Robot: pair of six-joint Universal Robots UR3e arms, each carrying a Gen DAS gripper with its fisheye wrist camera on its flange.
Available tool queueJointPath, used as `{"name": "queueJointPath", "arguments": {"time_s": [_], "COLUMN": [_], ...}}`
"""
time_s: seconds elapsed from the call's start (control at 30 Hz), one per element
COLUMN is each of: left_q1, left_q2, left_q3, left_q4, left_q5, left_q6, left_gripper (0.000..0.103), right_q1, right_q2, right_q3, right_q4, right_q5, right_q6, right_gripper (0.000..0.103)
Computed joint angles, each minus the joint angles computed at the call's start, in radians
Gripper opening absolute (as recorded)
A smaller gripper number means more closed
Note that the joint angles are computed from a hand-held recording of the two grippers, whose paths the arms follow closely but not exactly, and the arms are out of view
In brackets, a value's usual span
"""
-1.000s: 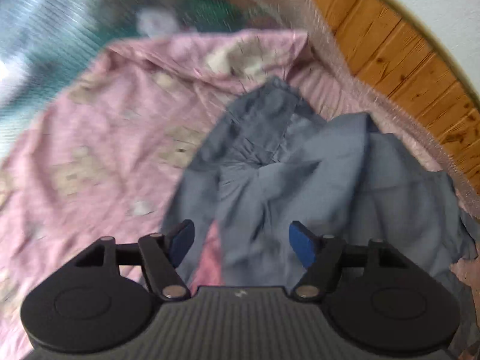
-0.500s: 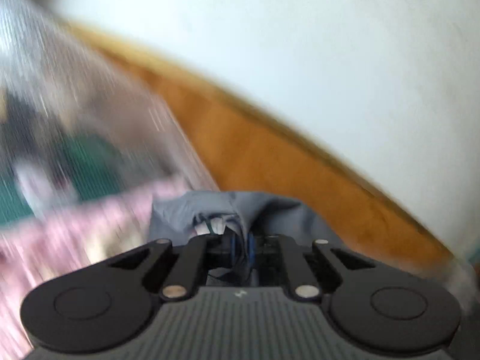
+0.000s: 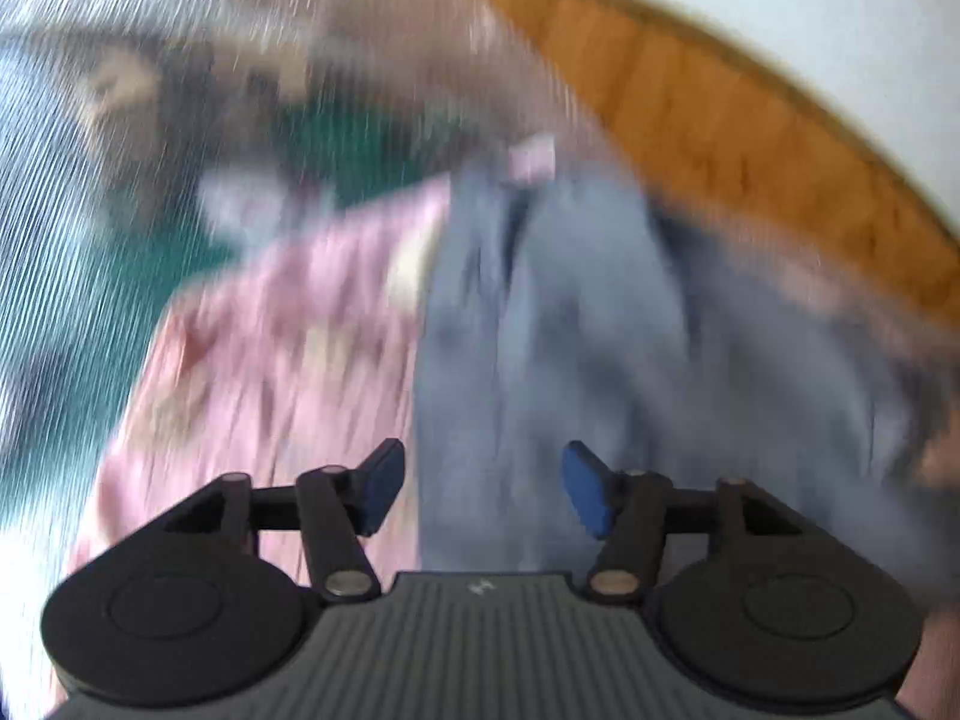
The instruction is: Fold clothes
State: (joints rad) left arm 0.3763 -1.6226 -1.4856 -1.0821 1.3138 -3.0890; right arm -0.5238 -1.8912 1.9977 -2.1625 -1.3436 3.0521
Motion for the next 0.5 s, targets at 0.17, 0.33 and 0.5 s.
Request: {"name": "queueJointPath", "arguments": {"time_s": [0.17, 0.33, 0.5], "left_q1": [0.027, 0.053, -0.113], "left_q2": [0.317, 0.458, 0.248], "left_q3": [-0.331, -0.48, -0.404], "left_q4": [-0.091, -0.058, 0.103], "left_q5": [-0.038, -0.142, -0.018], "left_q6": [-0.069, -0.257, -0.429], "left_gripper": [0.07, 0.091, 0.095], "right_q1": [-0.211, -0.426, -0.583], "right_q2": [0.027, 0.073, 0.199], "right_q3": [0.031, 0.017, -0.022], "right_q4": [0.015, 0.005, -0.039], "right_q5": [0.09, 0.202, 0.322], "right_q6": [0.031, 0.063, 0.014], "right_gripper": [0.089, 0.089, 0.089]}}
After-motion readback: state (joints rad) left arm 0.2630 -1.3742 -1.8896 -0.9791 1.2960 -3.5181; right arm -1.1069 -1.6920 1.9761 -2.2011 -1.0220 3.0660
